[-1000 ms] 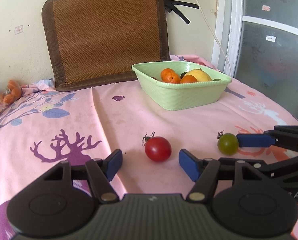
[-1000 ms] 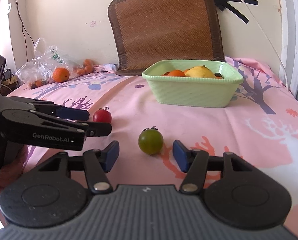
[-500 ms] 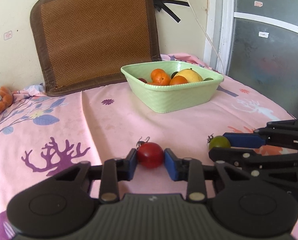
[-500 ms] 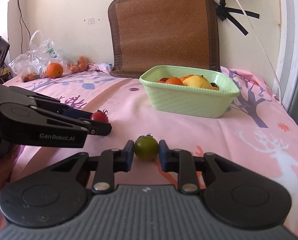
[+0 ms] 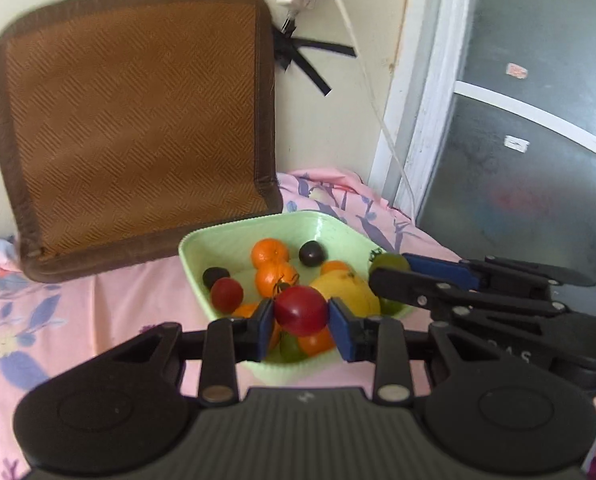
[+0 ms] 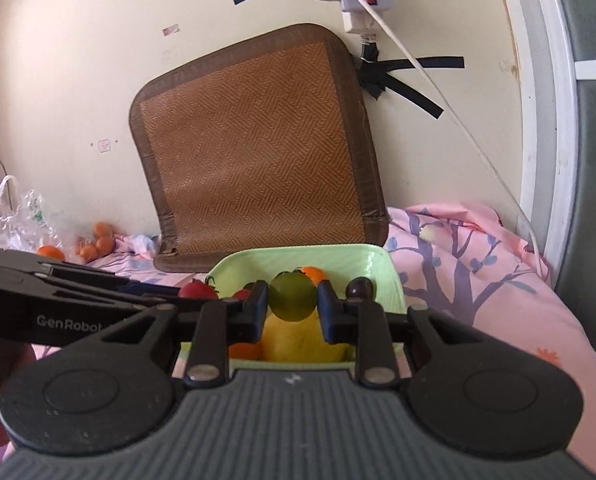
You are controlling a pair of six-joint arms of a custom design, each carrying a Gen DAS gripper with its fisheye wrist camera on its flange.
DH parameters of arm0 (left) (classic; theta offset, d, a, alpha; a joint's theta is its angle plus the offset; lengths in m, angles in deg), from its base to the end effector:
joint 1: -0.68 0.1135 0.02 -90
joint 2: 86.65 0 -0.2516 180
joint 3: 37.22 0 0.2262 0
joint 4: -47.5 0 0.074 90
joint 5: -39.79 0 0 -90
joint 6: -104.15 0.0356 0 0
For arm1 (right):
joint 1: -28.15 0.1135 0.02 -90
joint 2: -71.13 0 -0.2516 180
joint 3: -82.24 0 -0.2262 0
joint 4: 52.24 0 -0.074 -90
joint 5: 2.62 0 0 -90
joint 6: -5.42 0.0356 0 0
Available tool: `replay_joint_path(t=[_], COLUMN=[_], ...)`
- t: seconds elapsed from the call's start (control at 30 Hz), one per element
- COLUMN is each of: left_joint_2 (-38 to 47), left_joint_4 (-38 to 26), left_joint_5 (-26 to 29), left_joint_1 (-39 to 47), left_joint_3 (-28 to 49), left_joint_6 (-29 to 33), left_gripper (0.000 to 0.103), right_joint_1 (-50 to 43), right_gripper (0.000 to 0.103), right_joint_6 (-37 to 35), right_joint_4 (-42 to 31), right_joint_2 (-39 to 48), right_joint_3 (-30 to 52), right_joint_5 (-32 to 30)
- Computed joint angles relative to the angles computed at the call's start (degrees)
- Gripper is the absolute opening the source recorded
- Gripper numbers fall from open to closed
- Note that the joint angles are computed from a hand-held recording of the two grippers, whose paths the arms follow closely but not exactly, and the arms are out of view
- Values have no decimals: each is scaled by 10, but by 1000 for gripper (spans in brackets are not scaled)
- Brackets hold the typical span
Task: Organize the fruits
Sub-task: 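Lower the red and green tomatoes into the basket and open both grippers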
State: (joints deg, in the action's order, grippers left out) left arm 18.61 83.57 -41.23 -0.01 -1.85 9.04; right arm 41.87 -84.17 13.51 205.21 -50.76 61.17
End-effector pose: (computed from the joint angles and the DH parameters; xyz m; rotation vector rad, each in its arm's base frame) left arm 0.2546 -0.0086 0.0831 0.0072 2.1616 -0.2277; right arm 0.2928 0.0877 0.0298 -0.5275 1.8780 0.6069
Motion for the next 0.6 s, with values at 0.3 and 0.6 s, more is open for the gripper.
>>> replay_joint_path(t=[0.3,0.6], left_joint_2=[110,18], left_joint_4=[-67,-5], left_joint_5=[-3,-90], left_joint_1=[18,-12], left_joint_3=[143,17], left_joint_6=[-40,-49], left_gripper=[41,54], right_joint_1=[7,0], right_gripper=[31,31], right_joint_6=[35,56], right_joint_4=[-96,35], right_joint_2=[34,18], right_joint_3=[102,-9], right_joint_5=[17,17])
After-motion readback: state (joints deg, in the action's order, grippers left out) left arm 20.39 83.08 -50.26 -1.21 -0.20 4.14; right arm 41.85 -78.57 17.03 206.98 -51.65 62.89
